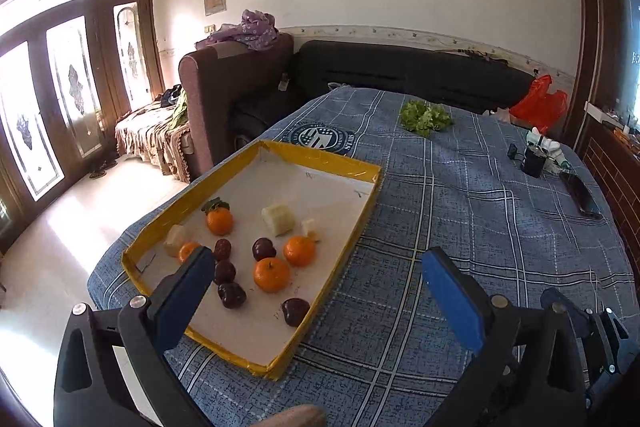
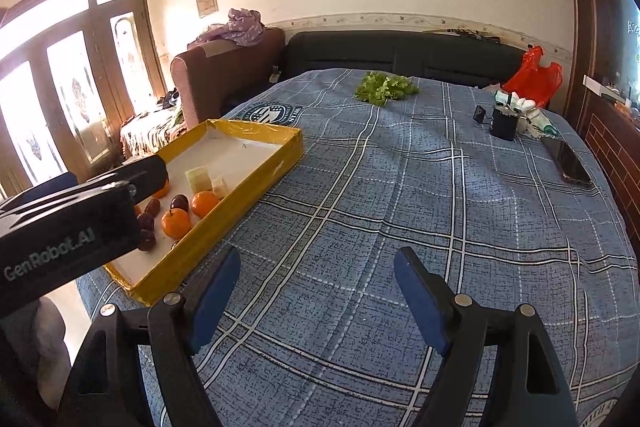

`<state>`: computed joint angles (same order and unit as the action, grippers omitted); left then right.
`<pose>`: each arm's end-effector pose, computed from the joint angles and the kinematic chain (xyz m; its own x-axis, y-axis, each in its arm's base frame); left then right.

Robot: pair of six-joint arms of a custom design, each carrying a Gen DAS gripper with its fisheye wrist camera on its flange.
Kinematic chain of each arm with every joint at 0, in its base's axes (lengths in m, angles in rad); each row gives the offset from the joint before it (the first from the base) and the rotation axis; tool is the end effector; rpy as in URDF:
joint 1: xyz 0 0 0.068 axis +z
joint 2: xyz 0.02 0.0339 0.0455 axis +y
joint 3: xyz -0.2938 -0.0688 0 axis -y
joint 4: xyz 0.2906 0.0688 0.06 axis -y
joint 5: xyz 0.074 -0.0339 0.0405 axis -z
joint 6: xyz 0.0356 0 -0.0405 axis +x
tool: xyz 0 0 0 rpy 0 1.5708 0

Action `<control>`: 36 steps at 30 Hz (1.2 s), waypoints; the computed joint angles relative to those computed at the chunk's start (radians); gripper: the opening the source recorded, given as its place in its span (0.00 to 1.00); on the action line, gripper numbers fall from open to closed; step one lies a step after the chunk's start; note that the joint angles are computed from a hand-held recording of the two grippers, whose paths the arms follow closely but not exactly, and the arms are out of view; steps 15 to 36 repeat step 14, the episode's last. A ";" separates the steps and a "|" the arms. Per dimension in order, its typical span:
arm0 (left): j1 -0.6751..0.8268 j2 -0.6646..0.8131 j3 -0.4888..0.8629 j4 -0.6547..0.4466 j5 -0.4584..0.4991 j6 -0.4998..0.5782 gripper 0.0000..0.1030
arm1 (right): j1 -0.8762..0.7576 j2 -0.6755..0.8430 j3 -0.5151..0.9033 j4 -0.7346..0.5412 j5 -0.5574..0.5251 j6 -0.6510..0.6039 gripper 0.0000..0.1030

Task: Organize fruits

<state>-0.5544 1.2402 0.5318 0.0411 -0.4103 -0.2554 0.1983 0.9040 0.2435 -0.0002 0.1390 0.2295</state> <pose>0.2354 -0.1291 0.1819 -0.5638 0.0766 -0.8224 0.0764 0.9963 0.0404 0.1881 0.0328 0.1464 -0.6059 0.1081 -0.7882 0.0513 0.9940 0.0968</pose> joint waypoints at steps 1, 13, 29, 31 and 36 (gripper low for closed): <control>-0.016 0.008 0.016 0.002 -0.007 0.008 1.00 | -0.011 -0.005 0.004 -0.007 0.008 -0.006 0.81; -0.164 0.272 0.235 0.032 0.084 0.015 1.00 | -0.519 -0.112 0.028 -0.161 -0.206 -0.180 0.84; -0.172 0.320 0.263 0.021 0.091 0.013 1.00 | -0.550 -0.086 0.030 -0.146 -0.208 -0.200 0.84; -0.172 0.320 0.263 0.021 0.091 0.013 1.00 | -0.550 -0.086 0.030 -0.146 -0.208 -0.200 0.84; -0.172 0.320 0.263 0.021 0.091 0.013 1.00 | -0.550 -0.086 0.030 -0.146 -0.208 -0.200 0.84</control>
